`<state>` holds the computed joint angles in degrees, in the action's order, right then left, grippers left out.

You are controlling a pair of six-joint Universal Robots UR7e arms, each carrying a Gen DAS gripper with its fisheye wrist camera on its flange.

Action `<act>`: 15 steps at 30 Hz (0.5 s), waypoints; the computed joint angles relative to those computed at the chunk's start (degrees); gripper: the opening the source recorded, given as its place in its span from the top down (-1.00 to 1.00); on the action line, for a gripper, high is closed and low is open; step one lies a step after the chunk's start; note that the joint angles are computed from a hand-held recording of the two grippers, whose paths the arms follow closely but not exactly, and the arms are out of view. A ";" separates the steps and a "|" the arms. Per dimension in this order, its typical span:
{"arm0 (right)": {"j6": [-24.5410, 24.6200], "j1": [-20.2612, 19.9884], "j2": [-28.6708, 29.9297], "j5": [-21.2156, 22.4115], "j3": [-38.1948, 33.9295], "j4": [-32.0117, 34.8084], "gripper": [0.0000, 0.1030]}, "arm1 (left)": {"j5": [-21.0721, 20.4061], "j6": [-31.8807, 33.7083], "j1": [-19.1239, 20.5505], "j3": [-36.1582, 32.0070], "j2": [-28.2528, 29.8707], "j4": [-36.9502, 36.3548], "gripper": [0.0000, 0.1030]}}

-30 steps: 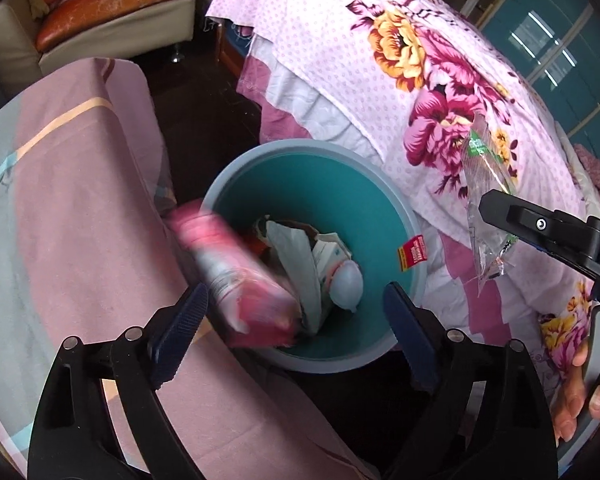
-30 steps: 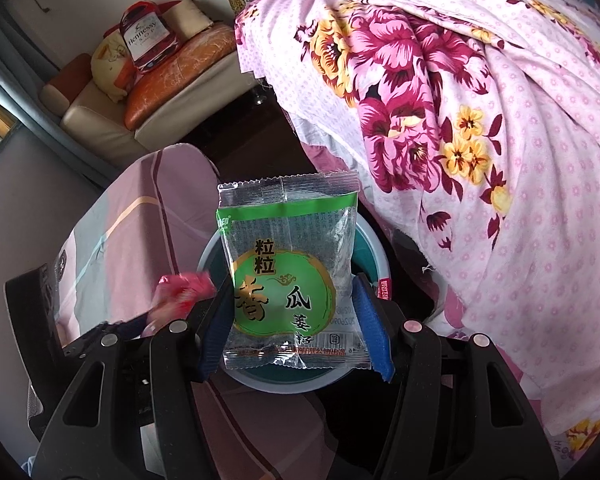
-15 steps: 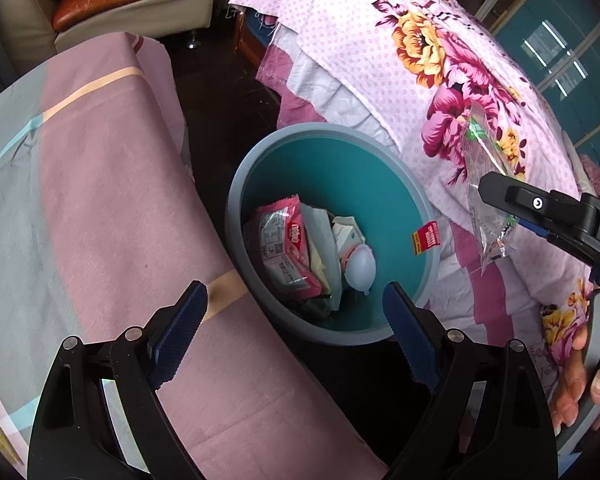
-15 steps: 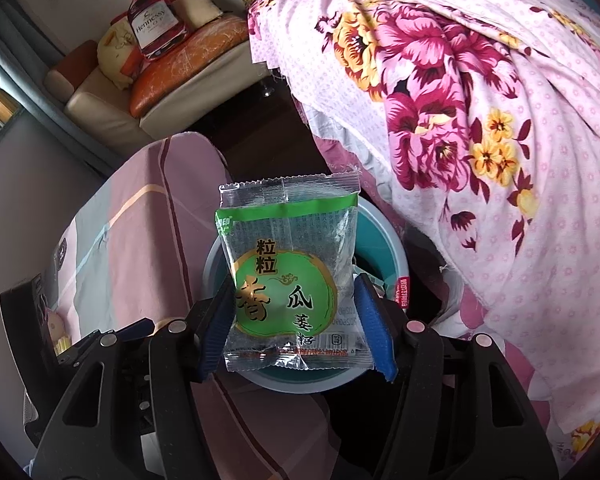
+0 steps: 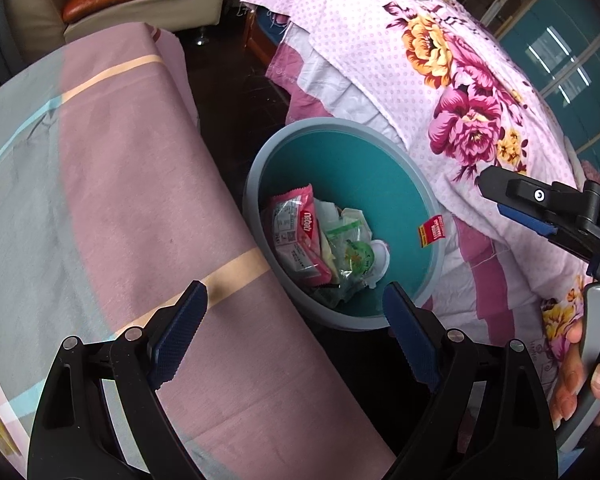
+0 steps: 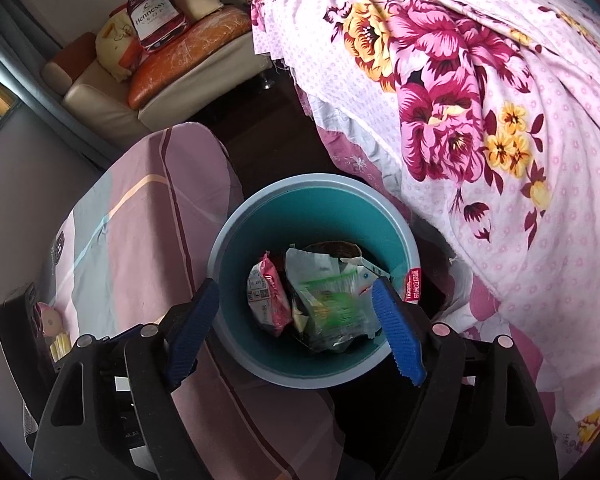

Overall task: Collect trash
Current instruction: 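Move both grippers back to the table and grasp the yellow tissue with the left gripper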

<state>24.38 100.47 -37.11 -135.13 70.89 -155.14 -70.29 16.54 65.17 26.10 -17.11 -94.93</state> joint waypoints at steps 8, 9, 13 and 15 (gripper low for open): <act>0.77 1.08 0.65 -0.28 -0.71 2.60 -0.50 | -0.08 -0.77 0.41 2.47 -2.31 -0.68 -0.74; 0.91 1.37 0.79 -0.37 -0.77 2.87 -0.50 | 0.00 -0.74 0.44 3.04 -2.76 -0.98 -0.74; 1.59 2.10 1.32 -0.74 -1.19 3.52 -0.50 | 0.17 -0.73 0.61 4.81 -4.33 -1.96 -0.74; 1.98 2.62 1.76 -0.91 -1.67 4.30 -0.50 | 0.11 -0.77 0.75 5.80 -5.25 -2.67 -0.74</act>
<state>26.36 103.09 -35.35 -136.03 69.22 -150.84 -70.17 15.76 65.93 31.89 -22.36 -97.60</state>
